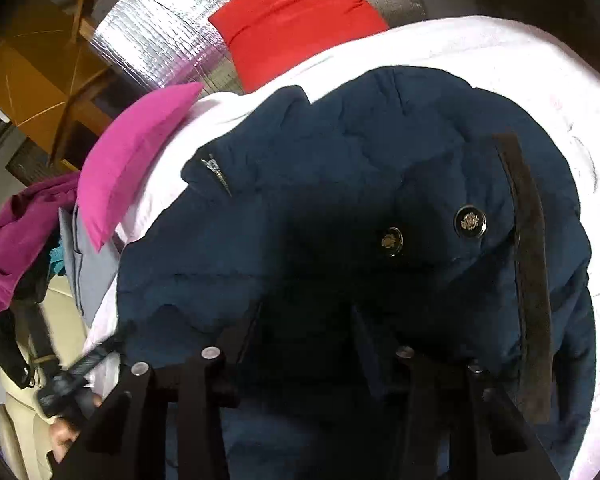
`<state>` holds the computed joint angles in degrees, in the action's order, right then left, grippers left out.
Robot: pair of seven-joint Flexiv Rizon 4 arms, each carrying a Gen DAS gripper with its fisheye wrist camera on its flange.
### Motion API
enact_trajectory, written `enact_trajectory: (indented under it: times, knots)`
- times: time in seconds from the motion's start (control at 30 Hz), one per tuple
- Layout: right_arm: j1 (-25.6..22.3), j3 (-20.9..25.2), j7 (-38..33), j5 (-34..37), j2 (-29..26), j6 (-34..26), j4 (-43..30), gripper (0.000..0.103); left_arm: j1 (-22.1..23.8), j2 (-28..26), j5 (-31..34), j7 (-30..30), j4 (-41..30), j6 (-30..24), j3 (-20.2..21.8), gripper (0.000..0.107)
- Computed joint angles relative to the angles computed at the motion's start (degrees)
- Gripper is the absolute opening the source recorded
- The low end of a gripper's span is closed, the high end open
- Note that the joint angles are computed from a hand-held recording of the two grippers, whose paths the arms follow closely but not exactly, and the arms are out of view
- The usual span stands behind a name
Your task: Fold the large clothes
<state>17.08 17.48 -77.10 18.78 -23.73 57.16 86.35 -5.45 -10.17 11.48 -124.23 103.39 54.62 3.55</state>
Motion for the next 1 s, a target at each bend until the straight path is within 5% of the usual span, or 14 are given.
enact_trajectory:
  times: [0.13, 0.23, 0.43, 0.67, 1.0]
  knots:
    - [-3.65, 1.97, -4.55, 5.86, 4.98, 0.46, 3.01, 0.051, -0.01, 3.83, -0.32, -1.27, 2.67, 1.16, 0.21, 0.073]
    - [-6.63, 2.3, -9.47, 12.66, 11.25, 1.09, 7.25, 0.073, -0.18, 8.76, 2.28, -3.73, 5.66, 1.52, -0.17, 0.073]
    - [-10.61, -2.34, -17.56, 22.29, 23.92, -6.54, 16.59, 0.074, 1.02, 20.68, 7.7, -5.11, 15.78, 3.14, -2.69, 0.076]
    - [-10.4, -9.66, -23.09, 27.39, 34.73, -16.5, 27.35, 0.074, 2.68, 36.68, 7.15, -8.7, 28.26, -5.21, -7.27, 0.076]
    - [-6.58, -15.64, -24.42, 28.64, 43.47, -19.66, 37.68, 0.074, -0.15, 47.28, 0.07, -7.27, 33.94, -16.74, -9.69, 0.077]
